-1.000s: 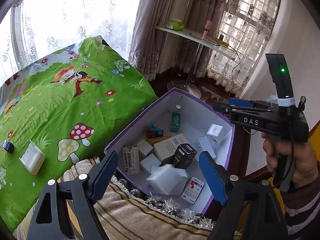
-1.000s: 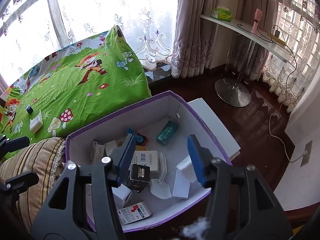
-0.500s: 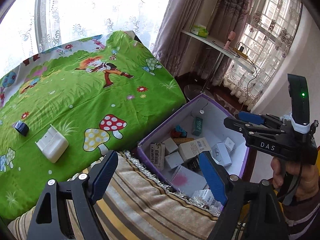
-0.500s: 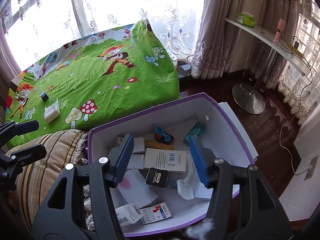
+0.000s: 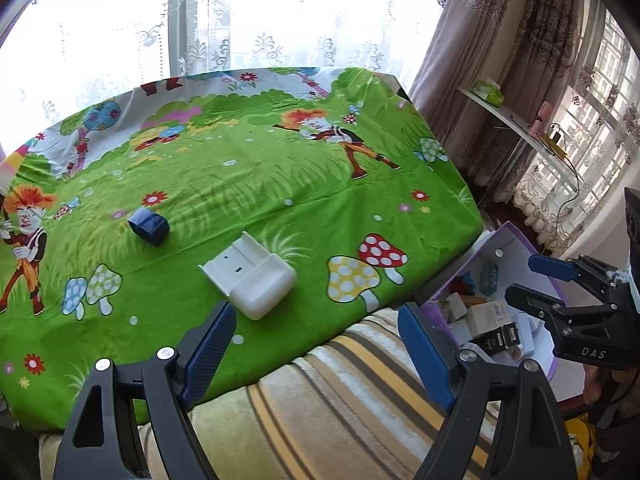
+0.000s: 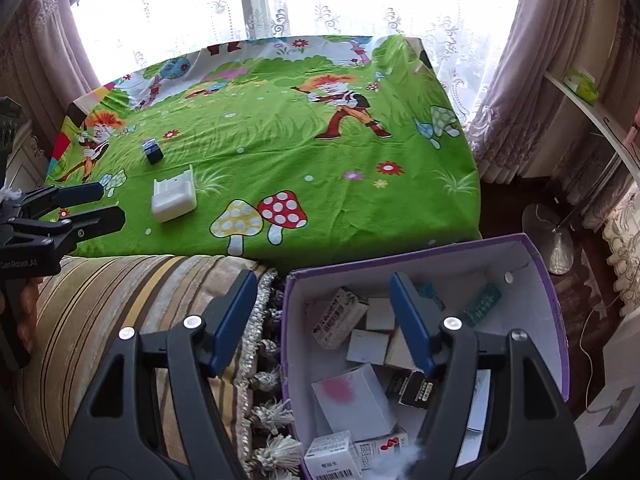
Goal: Organize rigid objects
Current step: 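Move both open tools back over the blue box and white holder, then grasp the dark blue box with the left tool while the right tool grasps the white HOLDER tray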
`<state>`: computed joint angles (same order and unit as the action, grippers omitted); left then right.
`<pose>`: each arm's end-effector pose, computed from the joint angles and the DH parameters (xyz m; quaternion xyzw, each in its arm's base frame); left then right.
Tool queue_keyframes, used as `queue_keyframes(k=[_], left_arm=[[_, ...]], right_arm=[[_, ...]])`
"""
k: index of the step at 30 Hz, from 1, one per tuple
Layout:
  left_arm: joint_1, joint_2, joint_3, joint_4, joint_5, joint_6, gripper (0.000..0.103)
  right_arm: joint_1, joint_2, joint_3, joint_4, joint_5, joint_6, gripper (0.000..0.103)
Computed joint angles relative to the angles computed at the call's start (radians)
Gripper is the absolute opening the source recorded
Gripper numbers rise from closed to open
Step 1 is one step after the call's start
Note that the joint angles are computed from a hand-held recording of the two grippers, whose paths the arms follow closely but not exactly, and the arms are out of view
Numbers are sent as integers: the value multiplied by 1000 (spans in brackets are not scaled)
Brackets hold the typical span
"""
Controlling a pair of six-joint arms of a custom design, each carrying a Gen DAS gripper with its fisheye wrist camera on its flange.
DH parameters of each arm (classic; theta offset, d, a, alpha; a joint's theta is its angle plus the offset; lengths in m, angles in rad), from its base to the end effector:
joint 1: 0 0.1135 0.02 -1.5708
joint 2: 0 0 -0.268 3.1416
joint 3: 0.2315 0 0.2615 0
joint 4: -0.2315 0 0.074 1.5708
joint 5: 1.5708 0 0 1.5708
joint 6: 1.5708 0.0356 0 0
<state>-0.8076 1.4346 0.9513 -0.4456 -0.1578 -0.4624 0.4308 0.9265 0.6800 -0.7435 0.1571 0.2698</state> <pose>0.2129 -0.2145 0.2264 0.1380 0.9362 -0.1263 0.2975 0.1662 0.0703 0.2326 -0.0544 0.9539 0.0273 0.2939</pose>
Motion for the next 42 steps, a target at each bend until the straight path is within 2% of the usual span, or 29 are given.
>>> queue_keyframes(k=[9, 19, 27, 34, 42], left_arm=[[260, -31, -79, 41, 83, 160, 84], [476, 126, -9, 92, 211, 375, 84], [531, 305, 111, 129, 250, 544, 84], [561, 457, 230, 120, 276, 601, 84], [580, 552, 317, 90, 329, 651, 84]], right_arm=[[148, 322, 146, 127, -36, -22, 73], [204, 652, 341, 203, -127, -36, 76], [214, 829, 472, 216, -133, -29, 76], [205, 961, 575, 201, -142, -29, 76], [211, 1048, 654, 174, -132, -45, 76]])
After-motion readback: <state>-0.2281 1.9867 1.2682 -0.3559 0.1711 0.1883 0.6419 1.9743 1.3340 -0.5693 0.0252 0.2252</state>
